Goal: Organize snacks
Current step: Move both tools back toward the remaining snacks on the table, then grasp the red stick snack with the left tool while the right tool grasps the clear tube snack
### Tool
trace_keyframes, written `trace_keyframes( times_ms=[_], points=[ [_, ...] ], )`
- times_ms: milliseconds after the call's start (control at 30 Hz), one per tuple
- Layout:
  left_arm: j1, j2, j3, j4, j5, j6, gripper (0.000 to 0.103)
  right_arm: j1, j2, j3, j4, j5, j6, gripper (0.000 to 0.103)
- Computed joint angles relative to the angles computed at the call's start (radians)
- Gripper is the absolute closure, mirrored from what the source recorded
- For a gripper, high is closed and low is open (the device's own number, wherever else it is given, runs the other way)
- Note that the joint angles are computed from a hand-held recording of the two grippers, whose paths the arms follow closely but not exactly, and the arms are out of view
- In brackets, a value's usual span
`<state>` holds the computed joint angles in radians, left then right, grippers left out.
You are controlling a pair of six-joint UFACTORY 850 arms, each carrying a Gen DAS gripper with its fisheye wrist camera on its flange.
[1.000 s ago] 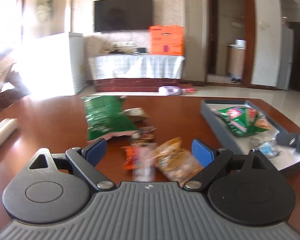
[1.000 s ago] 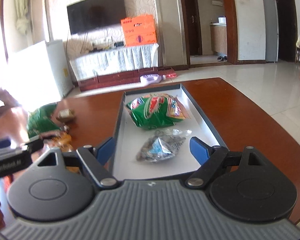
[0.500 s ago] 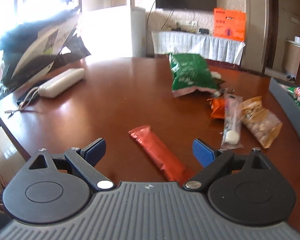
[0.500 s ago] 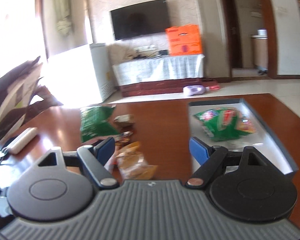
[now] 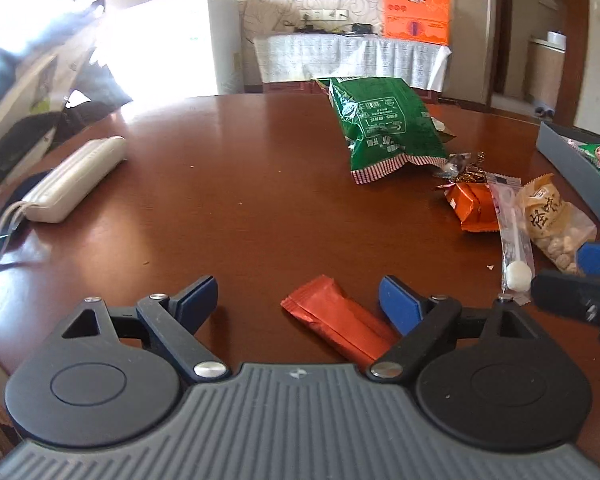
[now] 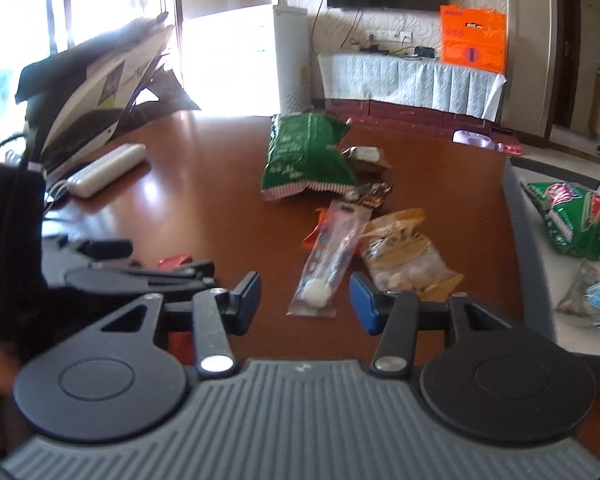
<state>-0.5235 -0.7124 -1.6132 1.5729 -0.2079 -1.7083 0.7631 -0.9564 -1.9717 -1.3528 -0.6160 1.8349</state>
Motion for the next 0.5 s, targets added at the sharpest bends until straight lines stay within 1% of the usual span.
trace_keyframes(
  times_ms=[33,67,100,200,233,267,333,367,400,433,467,500],
  points=[
    [0.009,0.001,0.002,-0.005,0.023,-0.002,0.012,0.000,-0.015,-0.023,0.029,-0.002,-0.031,0.051],
    [0.009,0.006,0.011,0.033,0.020,-0.032,0.012,0.000,-0.030,-0.047,0.063,-0.013,-0.064,0.052],
    [0.009,0.017,0.031,0.102,0.019,-0.100,0.012,-0.001,-0.046,-0.072,0.098,-0.020,-0.094,0.052],
    [0.004,0.059,0.095,0.210,0.015,-0.243,0.012,-0.009,-0.081,-0.124,0.186,-0.052,-0.137,0.052],
    [0.001,0.070,0.112,0.265,0.021,-0.303,0.011,-0.011,-0.091,-0.138,0.201,-0.060,-0.137,0.052],
    [-0.003,0.077,0.122,0.282,0.027,-0.324,0.011,-0.014,-0.100,-0.150,0.211,-0.065,-0.134,0.052],
    [-0.006,0.093,0.144,0.394,0.040,-0.445,0.011,-0.016,-0.117,-0.176,0.218,-0.076,-0.138,0.052],
    [-0.011,0.101,0.156,0.414,0.030,-0.473,0.011,-0.015,-0.129,-0.196,0.225,-0.089,-0.157,0.052],
    [-0.013,0.108,0.168,0.475,0.025,-0.543,0.011,-0.014,-0.143,-0.222,0.236,-0.103,-0.185,0.052],
    [-0.013,0.112,0.175,0.506,0.034,-0.584,0.011,-0.013,-0.158,-0.246,0.246,-0.118,-0.216,0.053],
    [-0.010,0.112,0.173,0.498,0.060,-0.582,0.010,-0.012,-0.172,-0.274,0.255,-0.136,-0.250,0.066],
    [-0.014,0.117,0.183,0.531,0.052,-0.613,0.010,-0.011,-0.185,-0.300,0.268,-0.155,-0.286,0.073]
  ],
)
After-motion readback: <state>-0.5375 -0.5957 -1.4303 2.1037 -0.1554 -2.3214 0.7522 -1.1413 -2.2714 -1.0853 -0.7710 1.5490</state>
